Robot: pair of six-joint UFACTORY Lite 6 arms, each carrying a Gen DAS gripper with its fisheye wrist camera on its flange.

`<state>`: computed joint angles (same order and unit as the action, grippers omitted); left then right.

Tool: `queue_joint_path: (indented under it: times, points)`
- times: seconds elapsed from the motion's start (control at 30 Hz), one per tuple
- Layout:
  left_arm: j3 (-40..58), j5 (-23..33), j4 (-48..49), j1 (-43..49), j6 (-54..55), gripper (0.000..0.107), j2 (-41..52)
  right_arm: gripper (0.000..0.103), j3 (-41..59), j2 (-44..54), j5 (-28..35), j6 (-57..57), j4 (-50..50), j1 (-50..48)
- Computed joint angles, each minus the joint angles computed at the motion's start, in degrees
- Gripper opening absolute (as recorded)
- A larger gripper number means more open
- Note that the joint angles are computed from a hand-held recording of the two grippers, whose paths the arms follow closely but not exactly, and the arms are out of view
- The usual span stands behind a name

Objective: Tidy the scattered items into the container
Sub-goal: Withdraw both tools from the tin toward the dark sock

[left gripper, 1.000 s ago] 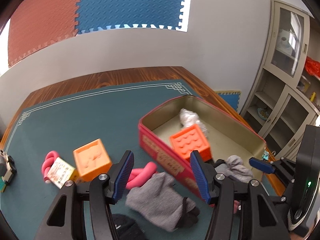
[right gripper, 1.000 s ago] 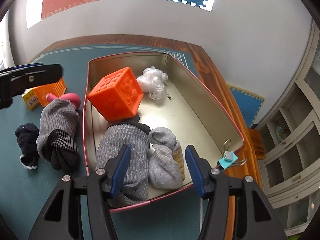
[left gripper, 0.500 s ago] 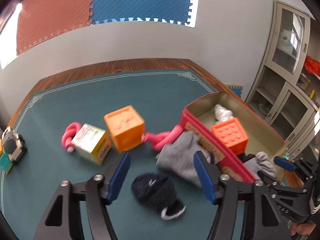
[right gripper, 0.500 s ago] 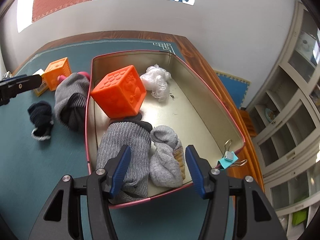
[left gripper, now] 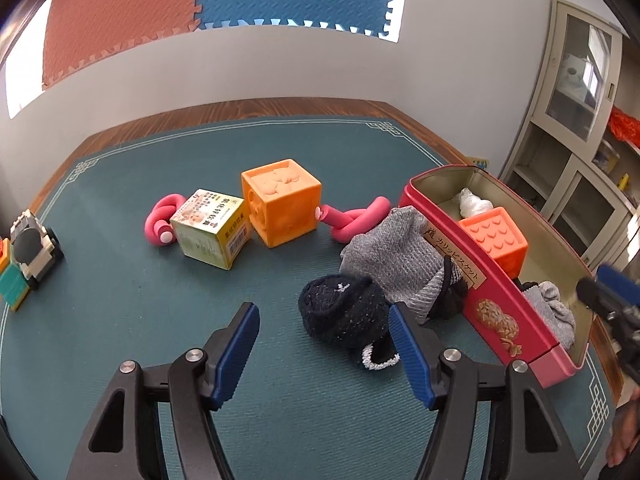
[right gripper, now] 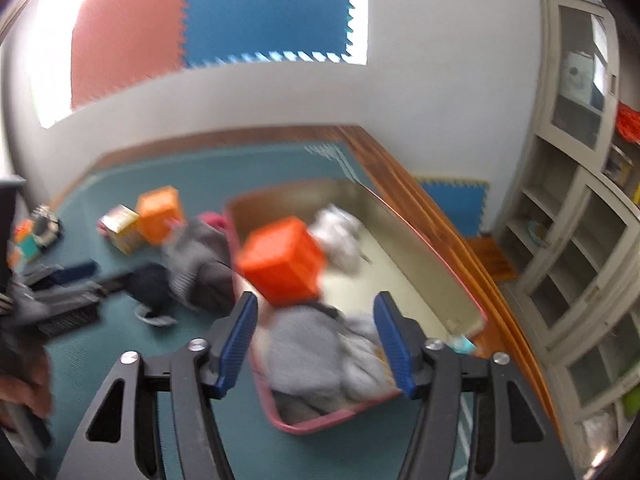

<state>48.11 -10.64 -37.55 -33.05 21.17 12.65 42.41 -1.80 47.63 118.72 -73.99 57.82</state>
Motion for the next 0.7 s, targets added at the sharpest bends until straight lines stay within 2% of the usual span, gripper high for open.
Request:
queue_joint_path:
  times: [0.13, 0.3, 0.4, 0.63, 0.7]
  points:
    - [-1.01, -0.74, 0.65, 1.53, -0.7, 0.069, -0.46, 0.07, 5.45, 5.05, -7.4, 0.77, -4.88, -2.48]
    - [-2.51, -0.57, 10.25, 5.4, -10.76, 0.069, -0.32, 0.07, 11.4, 11.86, -21.24, 8.14, -14.76, -9.5]
    - [-3.18, -0.73, 16.51, 7.14, -17.13, 0.069, 0.0, 0.07, 14.28, 15.74, -26.61, 14.72, -20.35, -12.22]
    - [-3.2, -0.72, 26.35, 8.04, -26.42, 0.069, 0.85, 0.07, 23.23, 25.84, -31.65, 15.79, -20.61, -17.44]
    - [-3.04, -0.6, 27.58, 8.04, -27.52, 0.069, 1.33, 0.07, 23.73, 26.81, -31.18, 18.53, -24.2, -17.86]
